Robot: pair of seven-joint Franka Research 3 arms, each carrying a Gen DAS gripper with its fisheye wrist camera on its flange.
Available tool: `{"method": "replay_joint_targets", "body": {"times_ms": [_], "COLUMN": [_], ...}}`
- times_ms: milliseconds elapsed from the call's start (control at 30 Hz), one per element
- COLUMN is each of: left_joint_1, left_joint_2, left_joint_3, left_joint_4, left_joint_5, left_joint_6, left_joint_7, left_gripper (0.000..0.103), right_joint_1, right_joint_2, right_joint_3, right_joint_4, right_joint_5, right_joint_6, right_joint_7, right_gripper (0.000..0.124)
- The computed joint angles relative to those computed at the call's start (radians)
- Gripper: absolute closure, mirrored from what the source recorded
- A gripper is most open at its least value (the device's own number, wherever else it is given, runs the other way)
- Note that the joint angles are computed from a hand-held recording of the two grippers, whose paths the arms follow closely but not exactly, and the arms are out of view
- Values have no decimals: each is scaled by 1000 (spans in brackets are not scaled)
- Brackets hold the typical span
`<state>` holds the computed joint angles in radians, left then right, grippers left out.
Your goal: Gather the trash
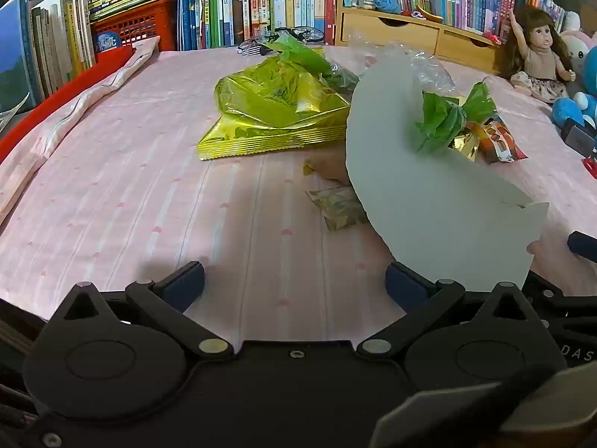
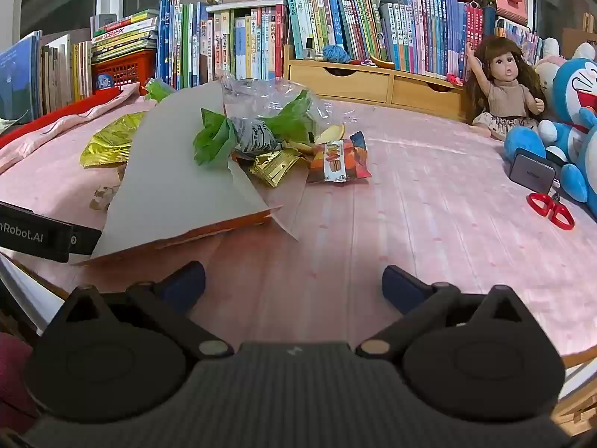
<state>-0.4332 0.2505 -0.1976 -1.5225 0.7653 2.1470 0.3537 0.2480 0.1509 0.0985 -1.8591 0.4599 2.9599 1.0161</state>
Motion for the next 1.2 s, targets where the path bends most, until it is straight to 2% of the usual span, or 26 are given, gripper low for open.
{"method": "replay_joint_targets", "body": {"times_ms": [1200], "left_joint_1": [-2], "left_joint_2": [3], "left_joint_3": [1], "left_joint_4": [4], "left_joint_5": [1], "left_joint_6": [-5], "left_joint_7": [0], "left_gripper": [0], "right_joint_1": [1], "right_joint_2": [7], "right_joint_3": [-2], "right_joint_4": [10], "right_joint_5": [-12], "right_joint_6": [-7], "right_joint_7": [15], "right_gripper": [21]}}
